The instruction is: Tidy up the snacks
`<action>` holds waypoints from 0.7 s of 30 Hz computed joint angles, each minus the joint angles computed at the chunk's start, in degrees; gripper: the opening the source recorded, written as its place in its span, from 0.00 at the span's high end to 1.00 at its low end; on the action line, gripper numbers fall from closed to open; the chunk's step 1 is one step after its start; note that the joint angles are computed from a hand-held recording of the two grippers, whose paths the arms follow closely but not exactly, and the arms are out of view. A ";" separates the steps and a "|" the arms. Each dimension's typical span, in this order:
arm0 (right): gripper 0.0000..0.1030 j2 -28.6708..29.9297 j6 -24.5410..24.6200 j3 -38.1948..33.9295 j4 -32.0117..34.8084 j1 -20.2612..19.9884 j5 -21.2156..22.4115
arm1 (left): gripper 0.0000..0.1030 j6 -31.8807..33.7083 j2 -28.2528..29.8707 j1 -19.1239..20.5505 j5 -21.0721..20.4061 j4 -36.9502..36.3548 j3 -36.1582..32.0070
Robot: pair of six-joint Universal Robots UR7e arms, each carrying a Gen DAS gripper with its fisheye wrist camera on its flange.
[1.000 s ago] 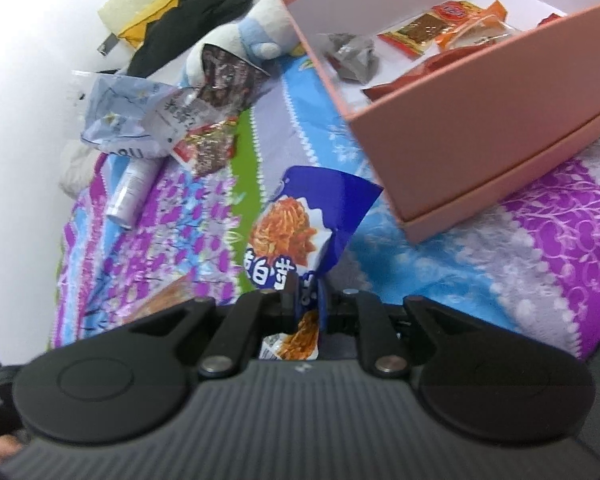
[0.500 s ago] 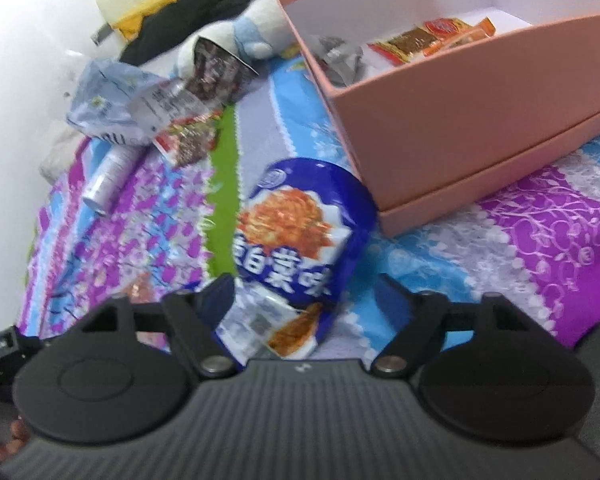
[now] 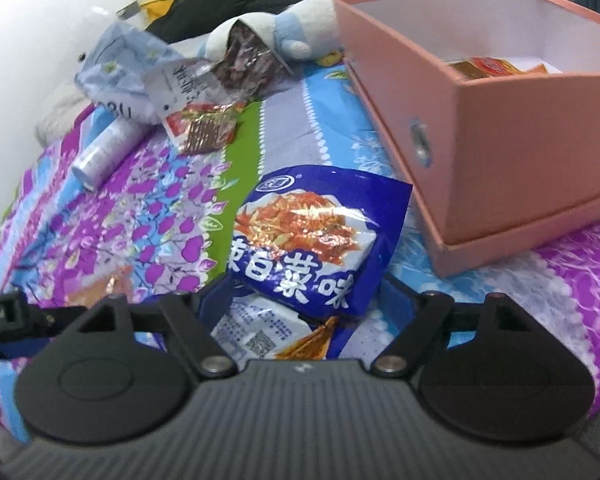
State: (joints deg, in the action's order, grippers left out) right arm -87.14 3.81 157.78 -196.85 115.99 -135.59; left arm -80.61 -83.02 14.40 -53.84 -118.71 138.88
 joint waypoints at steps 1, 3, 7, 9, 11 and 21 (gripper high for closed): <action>0.20 0.96 -1.15 0.10 -1.20 -0.39 0.31 | 0.03 0.42 0.90 0.12 0.40 -0.15 -0.24; 0.25 2.66 -4.21 0.51 -4.64 -0.82 1.15 | 0.03 0.79 2.43 0.38 1.02 -0.19 -0.75; 0.44 4.45 -8.72 0.53 -7.09 -0.47 1.69 | 0.03 1.90 5.57 1.05 2.01 0.04 -2.03; 0.48 4.76 -9.22 0.32 -7.17 -0.02 1.26 | 0.03 1.92 6.95 1.36 2.43 0.88 -2.76; 0.51 3.66 -9.69 0.38 -6.26 0.07 1.58 | 0.03 1.74 8.21 1.41 3.17 1.97 -3.24; 0.55 -2.17 -11.43 1.60 -1.48 0.50 1.84 | 0.12 0.72 10.17 0.97 4.12 2.97 -3.34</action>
